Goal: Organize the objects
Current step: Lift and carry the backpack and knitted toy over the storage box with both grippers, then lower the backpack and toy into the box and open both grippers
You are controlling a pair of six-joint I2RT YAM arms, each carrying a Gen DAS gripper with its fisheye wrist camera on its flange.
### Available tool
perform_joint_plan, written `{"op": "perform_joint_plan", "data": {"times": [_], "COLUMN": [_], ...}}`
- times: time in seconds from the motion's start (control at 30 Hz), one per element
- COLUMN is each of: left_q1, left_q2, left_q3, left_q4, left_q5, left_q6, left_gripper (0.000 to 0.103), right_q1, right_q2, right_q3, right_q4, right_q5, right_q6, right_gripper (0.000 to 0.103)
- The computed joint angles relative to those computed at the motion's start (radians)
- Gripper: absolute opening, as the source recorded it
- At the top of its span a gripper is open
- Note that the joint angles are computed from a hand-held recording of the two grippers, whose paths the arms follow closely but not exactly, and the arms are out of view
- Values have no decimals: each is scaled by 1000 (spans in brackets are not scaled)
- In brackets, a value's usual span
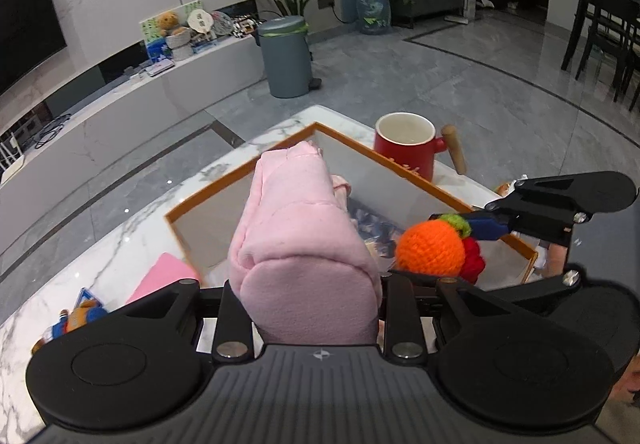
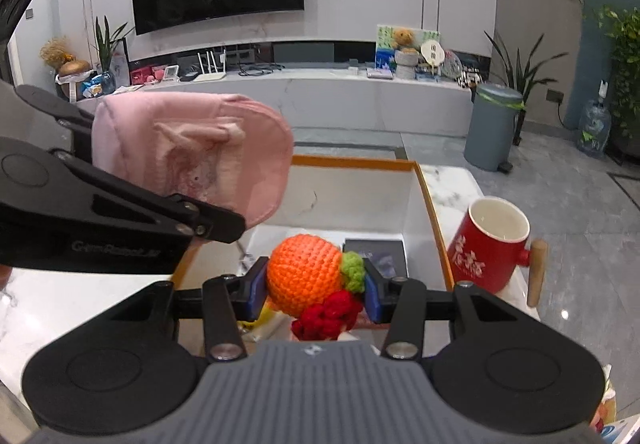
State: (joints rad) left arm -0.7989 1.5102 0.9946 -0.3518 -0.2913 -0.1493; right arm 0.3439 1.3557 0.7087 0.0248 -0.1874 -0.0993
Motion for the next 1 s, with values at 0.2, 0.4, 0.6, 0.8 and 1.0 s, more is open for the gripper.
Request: {"op": "perform_joint_plan", "data": {"times": [0.2,0.4,0.6,0.8,1.0], "left_q1": [-34,-23,-11,-18,-77], "left_q2": [121,219,259,308,358], "left_q3": [80,139,148,153,149], "left_q4": [-9,-59,-73,-55,-17], "left_q5": [-35,-60,-64,-91,-324], "left_q6": [8,-23,-30,-47,23], "left_gripper": [34,34,37,40,47], "right_q1": [-36,-77,-75,-70,-53], "right_q2": [62,125,170,196,199], "right_q3": [2,5,-13,-28,-52], "right_q4": [3,-4,49,117,160], "right_q5": [2,-18,-16,-6,18], "right_q6": [-33,-19,-17,-24,-37], "right_gripper": [49,49,49,50,50]}}
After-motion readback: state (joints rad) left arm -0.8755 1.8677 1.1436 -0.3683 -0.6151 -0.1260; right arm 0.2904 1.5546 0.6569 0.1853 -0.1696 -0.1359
